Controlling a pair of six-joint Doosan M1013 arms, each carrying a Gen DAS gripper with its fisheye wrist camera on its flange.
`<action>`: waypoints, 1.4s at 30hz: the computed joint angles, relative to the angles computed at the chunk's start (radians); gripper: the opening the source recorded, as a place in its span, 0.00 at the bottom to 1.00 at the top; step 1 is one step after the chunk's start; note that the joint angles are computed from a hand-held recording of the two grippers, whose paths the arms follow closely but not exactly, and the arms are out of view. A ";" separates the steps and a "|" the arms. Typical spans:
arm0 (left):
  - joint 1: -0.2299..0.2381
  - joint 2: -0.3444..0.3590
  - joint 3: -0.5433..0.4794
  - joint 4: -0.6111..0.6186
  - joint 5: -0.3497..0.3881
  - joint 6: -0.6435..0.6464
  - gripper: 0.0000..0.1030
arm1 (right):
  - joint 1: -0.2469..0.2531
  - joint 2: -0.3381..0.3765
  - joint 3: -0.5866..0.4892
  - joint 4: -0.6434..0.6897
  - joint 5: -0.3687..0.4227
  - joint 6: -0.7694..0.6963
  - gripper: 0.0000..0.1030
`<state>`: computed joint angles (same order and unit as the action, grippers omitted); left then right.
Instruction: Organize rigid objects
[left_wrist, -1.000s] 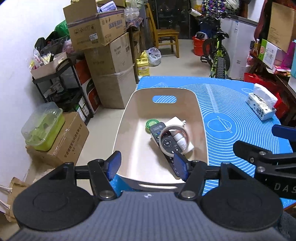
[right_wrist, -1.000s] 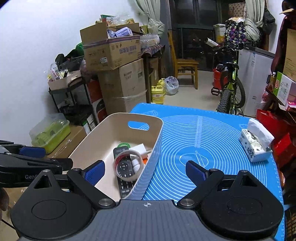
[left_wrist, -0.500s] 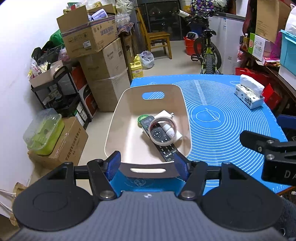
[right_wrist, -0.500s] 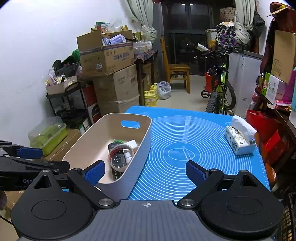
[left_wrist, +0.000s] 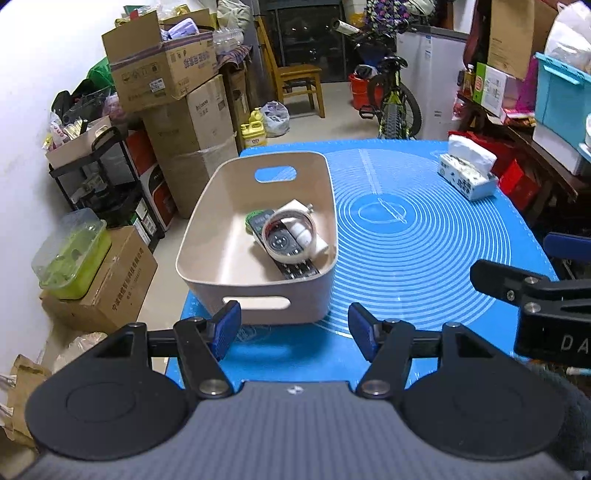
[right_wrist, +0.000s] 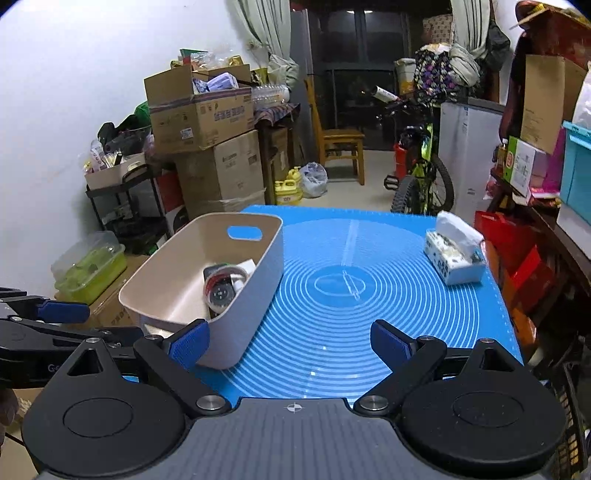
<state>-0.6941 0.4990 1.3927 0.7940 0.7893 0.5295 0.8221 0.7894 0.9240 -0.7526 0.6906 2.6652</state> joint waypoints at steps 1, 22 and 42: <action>-0.003 -0.003 0.007 0.005 -0.003 -0.008 0.63 | 0.001 -0.007 0.016 -0.005 -0.006 0.014 0.91; -0.053 -0.021 0.100 0.110 -0.021 -0.150 0.64 | 0.044 -0.090 0.236 -0.277 -0.055 0.299 0.91; -0.067 -0.016 0.149 0.194 -0.046 -0.271 0.64 | 0.062 -0.103 0.298 -0.350 -0.096 0.368 0.91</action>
<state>-0.7614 0.4830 1.5415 0.9880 0.7437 0.2585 0.8840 0.6867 1.2221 -1.1025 0.5942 3.0330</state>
